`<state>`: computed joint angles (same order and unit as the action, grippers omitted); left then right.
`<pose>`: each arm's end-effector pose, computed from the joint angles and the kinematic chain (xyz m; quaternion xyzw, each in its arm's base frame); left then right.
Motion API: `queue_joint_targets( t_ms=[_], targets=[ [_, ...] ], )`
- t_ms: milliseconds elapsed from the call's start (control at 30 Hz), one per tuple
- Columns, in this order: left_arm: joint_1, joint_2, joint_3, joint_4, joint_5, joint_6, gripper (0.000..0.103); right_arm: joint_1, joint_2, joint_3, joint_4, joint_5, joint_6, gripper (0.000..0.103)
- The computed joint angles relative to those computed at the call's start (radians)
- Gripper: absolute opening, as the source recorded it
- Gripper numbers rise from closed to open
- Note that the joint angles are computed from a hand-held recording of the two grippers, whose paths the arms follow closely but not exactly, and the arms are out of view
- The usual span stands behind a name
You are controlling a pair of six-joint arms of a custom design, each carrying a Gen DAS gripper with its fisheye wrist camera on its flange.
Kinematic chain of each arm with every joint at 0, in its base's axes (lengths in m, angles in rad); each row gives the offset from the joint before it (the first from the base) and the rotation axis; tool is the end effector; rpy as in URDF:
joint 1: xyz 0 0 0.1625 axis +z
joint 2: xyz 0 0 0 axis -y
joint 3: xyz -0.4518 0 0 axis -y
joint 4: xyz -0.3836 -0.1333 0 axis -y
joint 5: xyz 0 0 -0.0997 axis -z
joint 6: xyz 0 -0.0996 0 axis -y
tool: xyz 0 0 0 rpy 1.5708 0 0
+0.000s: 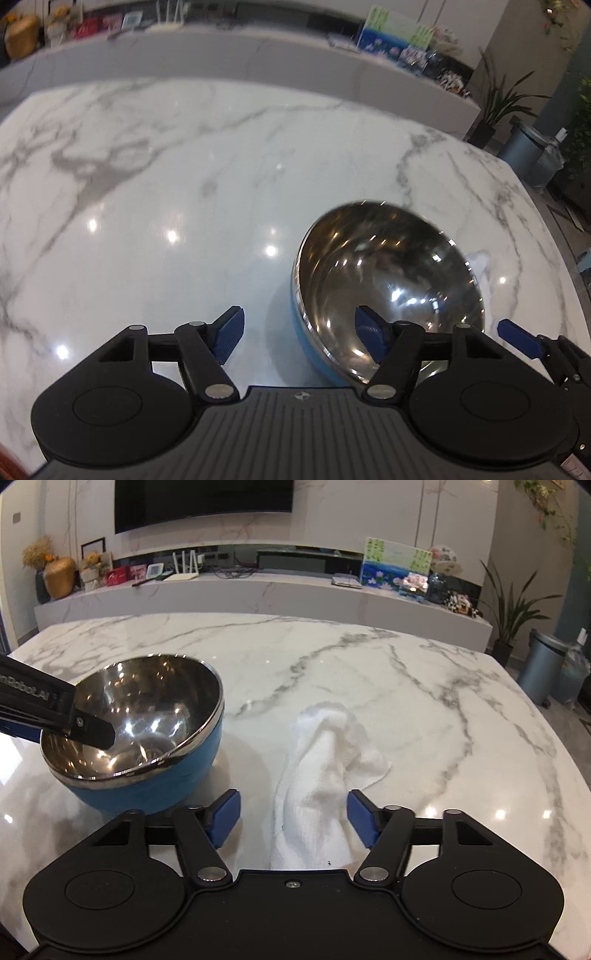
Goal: Clean bowl
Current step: 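Grasp the bowl rim with the left gripper while the right gripper grasps the white cloth, then tilt the bowl up with the left gripper while the right gripper brings the cloth inside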
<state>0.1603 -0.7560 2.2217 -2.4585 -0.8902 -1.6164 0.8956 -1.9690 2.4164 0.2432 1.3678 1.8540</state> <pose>-0.3736 -0.2589 -0.0283 0.0018 0.9086 -0.3040 0.2865 0.0058 -0.2382 0.2740 0.3125 -0.8452 0.3118 0.3014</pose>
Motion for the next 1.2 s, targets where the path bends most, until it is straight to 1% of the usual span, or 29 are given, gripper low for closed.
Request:
queue_joint_targets(
  t_ms=[33,100,133,167,200,233,267,300,367,433,533,600,733,833,967,1000,1100,1167,1200],
  targets=[
    [0.002,0.0,0.003,-0.008,-0.008,-0.002,0.065,0.006,0.009,-0.002,0.001,0.011,0.003,0.05],
    [0.004,0.0,0.0,-0.002,-0.013,-0.004,0.063,0.011,0.016,-0.003,-0.003,0.023,0.005,0.047],
    [0.005,0.0,-0.001,0.001,-0.016,-0.005,0.06,0.014,0.018,-0.003,-0.005,0.028,0.006,0.046],
    [0.006,0.0,-0.003,0.005,-0.019,-0.005,0.058,0.017,0.02,-0.005,-0.007,0.033,0.008,0.041],
    [0.007,0.001,-0.006,0.008,-0.021,-0.005,0.052,0.02,0.021,-0.006,-0.009,0.037,0.01,0.038],
    [0.01,0.001,-0.01,0.014,-0.024,-0.003,0.047,0.024,0.02,-0.005,-0.015,0.045,0.012,0.031],
    [0.013,0.002,-0.013,0.02,-0.028,0.0,0.045,0.028,0.02,-0.005,-0.024,0.054,0.014,0.028],
    [0.015,0.002,-0.017,0.025,-0.031,0.002,0.041,0.027,0.022,-0.008,-0.025,0.055,0.013,0.028],
    [0.017,0.003,-0.018,0.023,-0.032,0.01,0.037,0.025,0.026,-0.011,-0.022,0.054,0.014,0.027],
    [0.018,0.003,-0.019,0.014,-0.033,0.023,0.031,0.025,0.024,-0.008,-0.027,0.055,0.008,0.026],
    [0.02,0.005,-0.022,0.01,-0.028,0.032,0.026,0.023,0.02,-0.009,-0.025,0.052,0.011,0.023],
    [0.02,0.008,-0.022,0.005,-0.025,0.039,0.025,0.021,0.016,-0.01,-0.02,0.047,0.014,0.022],
    [0.02,0.016,-0.025,-0.002,-0.02,0.046,0.021,-0.001,-0.012,-0.008,0.004,0.006,0.006,0.021],
    [0.02,0.018,-0.035,0.017,-0.017,0.045,0.021,-0.032,-0.057,-0.001,0.041,-0.06,-0.016,0.021],
    [0.015,0.023,-0.053,0.062,-0.01,0.044,0.019,-0.071,-0.11,0.0,0.126,-0.169,-0.055,0.021],
    [0.013,0.025,-0.056,0.07,-0.009,0.043,0.018,-0.071,-0.116,-0.002,0.146,-0.187,-0.06,0.021],
    [0.01,0.029,-0.066,0.094,-0.008,0.039,0.018,-0.036,-0.116,-0.011,0.189,-0.208,-0.071,0.021],
    [0.008,0.03,-0.07,0.103,-0.011,0.033,0.018,0.005,-0.104,-0.018,0.206,-0.203,-0.068,0.021],
    [0.007,0.031,-0.072,0.106,-0.012,0.03,0.018,0.031,-0.092,-0.023,0.209,-0.189,-0.065,0.021]
  ],
)
